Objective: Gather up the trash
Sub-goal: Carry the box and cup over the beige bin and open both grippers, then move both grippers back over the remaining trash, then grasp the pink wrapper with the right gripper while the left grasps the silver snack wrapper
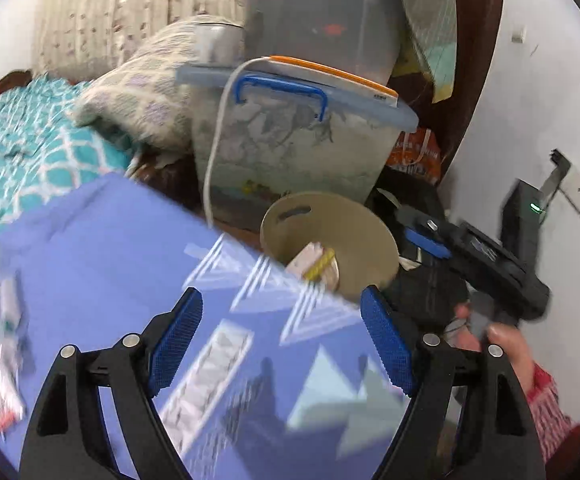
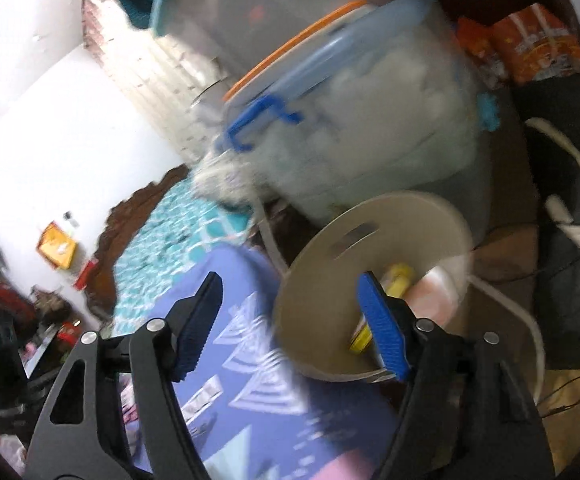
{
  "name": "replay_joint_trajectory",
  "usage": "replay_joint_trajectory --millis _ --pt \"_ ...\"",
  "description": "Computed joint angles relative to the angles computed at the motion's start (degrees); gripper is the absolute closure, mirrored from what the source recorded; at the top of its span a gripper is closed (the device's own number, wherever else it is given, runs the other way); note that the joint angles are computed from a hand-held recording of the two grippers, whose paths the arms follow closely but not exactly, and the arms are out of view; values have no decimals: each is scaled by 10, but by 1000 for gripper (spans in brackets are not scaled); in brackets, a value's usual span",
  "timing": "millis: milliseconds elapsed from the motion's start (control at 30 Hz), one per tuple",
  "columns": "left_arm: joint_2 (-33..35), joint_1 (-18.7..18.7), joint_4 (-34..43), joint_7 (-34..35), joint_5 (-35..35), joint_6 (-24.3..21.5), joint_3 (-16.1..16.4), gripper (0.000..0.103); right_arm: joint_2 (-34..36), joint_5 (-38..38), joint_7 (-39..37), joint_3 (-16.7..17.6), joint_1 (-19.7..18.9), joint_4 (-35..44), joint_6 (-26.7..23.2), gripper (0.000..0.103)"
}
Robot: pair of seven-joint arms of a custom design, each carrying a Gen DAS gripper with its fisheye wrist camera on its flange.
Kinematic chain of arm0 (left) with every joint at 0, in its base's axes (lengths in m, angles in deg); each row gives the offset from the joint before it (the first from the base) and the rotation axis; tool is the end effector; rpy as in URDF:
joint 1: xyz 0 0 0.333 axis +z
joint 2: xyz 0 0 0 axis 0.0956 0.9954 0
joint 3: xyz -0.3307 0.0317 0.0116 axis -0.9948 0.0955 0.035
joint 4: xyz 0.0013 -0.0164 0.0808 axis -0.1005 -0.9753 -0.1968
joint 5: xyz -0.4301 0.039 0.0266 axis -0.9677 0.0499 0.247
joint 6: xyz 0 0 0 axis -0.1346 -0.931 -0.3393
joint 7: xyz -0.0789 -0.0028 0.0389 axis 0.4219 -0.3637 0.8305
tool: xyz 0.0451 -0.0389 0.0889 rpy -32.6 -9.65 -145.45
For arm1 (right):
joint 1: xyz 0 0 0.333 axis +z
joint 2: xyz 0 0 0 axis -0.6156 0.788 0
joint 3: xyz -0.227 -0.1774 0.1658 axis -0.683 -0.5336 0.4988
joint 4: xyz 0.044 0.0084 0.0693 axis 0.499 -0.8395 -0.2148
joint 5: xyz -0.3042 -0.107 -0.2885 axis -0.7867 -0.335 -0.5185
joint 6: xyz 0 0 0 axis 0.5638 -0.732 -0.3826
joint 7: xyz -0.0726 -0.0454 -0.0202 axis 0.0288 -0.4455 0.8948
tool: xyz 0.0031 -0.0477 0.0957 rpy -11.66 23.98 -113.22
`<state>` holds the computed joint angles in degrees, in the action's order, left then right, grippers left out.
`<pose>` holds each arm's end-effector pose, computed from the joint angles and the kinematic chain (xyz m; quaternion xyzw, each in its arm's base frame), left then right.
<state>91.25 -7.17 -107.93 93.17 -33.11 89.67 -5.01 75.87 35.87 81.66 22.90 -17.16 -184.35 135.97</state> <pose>0.5708 -0.2671 0.4628 -0.4623 0.7904 -0.3823 0.1237 0.5871 0.2643 0.4097 -0.4349 0.7112 -0.1203 0.5390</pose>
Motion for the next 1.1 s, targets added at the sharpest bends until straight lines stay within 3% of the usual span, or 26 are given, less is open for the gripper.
replay_joint_trajectory --millis 67,167,333,467,567,700,833,967,1100 --pt "-51 2 -60 47 -63 1 6 26 12 -63 40 31 -26 10 -7 38" --pt "-123 -11 -152 54 -86 -3 38 28 43 -147 88 76 -57 46 -35 43" --pt "-232 3 -282 -25 -35 3 74 31 109 -245 112 157 -99 131 -89 48" --pt "-299 34 -347 -100 -8 13 108 31 166 -268 71 215 -109 208 -138 49" --pt "-310 62 -359 -155 21 20 122 31 211 -274 33 253 -109 266 -180 49" --pt "-317 103 -366 -222 75 1 129 31 259 -263 -11 271 -90 333 -228 50" --pt "-326 84 -375 -232 97 5 166 30 304 -245 -50 282 -70 402 -280 51" --pt "-323 67 -366 -241 126 11 196 30 335 -223 -75 270 -42 469 -330 51" --pt "-275 27 -296 -208 166 0 244 31 368 -202 -106 262 -20 533 -386 51"
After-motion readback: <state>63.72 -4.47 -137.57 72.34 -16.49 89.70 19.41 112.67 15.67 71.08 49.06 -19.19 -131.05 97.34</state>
